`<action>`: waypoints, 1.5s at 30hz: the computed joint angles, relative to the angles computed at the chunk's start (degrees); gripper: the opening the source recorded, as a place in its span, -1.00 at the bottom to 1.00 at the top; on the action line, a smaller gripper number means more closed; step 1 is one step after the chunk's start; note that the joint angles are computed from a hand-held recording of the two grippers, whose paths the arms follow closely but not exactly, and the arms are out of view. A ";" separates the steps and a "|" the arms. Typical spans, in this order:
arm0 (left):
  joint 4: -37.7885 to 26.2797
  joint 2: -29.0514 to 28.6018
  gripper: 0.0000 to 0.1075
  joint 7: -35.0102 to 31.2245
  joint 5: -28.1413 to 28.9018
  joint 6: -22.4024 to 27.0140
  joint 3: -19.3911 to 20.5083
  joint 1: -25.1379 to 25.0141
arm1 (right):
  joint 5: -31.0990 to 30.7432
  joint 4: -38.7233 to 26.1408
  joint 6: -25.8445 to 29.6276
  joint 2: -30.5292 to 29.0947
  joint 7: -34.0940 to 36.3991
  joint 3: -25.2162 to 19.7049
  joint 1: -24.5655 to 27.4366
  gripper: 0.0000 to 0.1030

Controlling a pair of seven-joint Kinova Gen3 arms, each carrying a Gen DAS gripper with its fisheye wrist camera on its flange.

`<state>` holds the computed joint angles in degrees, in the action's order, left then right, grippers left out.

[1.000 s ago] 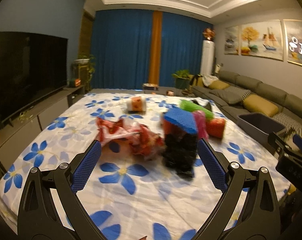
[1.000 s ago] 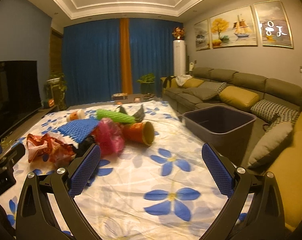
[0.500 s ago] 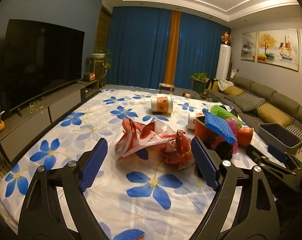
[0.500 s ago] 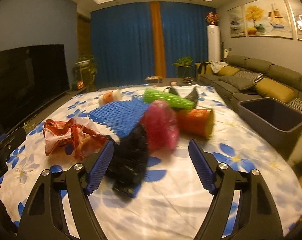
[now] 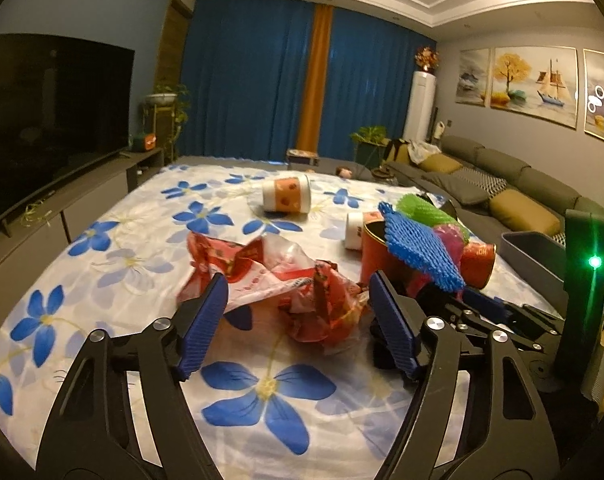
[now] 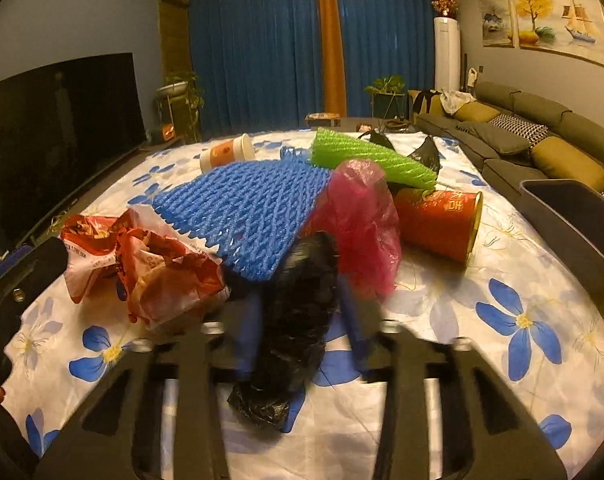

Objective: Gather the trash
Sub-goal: 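Grasp the black plastic bag with the right tool while the left tool grasps the red wrapper, then carry the black bag and red wrapper over the grey bin with both tools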

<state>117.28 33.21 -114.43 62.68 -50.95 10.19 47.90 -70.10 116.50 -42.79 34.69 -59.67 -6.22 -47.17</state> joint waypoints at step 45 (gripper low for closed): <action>3.74 -6.43 -0.80 3.23 -6.22 0.14 1.55 4.48 | 3.22 23.81 -26.63 -7.82 -21.35 -4.24 -10.08 -0.96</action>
